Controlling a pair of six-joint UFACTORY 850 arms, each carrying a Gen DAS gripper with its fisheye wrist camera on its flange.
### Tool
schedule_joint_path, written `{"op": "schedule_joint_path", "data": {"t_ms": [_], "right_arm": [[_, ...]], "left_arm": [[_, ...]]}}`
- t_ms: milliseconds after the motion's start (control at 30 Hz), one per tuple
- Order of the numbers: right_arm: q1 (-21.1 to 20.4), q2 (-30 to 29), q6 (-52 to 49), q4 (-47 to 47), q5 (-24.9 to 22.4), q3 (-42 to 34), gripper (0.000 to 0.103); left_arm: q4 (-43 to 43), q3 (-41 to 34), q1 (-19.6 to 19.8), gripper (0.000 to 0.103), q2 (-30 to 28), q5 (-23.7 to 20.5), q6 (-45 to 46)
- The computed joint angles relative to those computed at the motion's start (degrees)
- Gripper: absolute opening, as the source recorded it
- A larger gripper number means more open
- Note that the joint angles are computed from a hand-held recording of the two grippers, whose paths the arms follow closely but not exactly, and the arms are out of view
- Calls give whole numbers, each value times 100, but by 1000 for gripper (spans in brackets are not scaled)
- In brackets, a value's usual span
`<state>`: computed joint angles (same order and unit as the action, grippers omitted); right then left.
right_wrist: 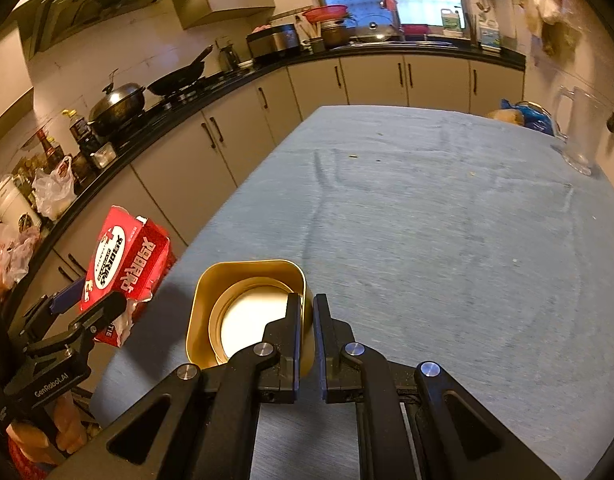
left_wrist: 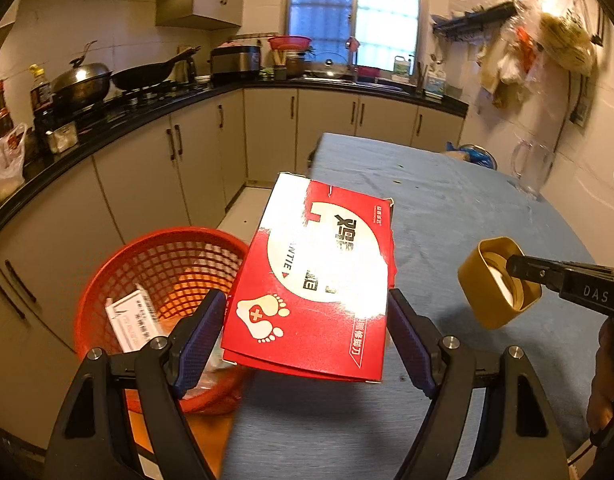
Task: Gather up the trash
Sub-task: 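Carry red box and tan container over the wastebasket and open both grippers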
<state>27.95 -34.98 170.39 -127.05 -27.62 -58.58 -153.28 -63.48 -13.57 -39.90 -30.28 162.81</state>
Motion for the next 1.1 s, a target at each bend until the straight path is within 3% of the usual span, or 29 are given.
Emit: {"op": "schedule_joint_path", "data": {"t_ms": [467,800,1100], "right_arm": [[119,-523,-957,436,481,-1039,7],[191,-1160,-1909,951,1056,-2273,7],[203,-1915,-4085,2919,1490,-3533,7]], "left_arm": [[-166,-186,670,79,-133,9,-267],[-168,-451,944,79,-418,276,-374],[-213,-680,1041,79,-648,457,-320]]}}
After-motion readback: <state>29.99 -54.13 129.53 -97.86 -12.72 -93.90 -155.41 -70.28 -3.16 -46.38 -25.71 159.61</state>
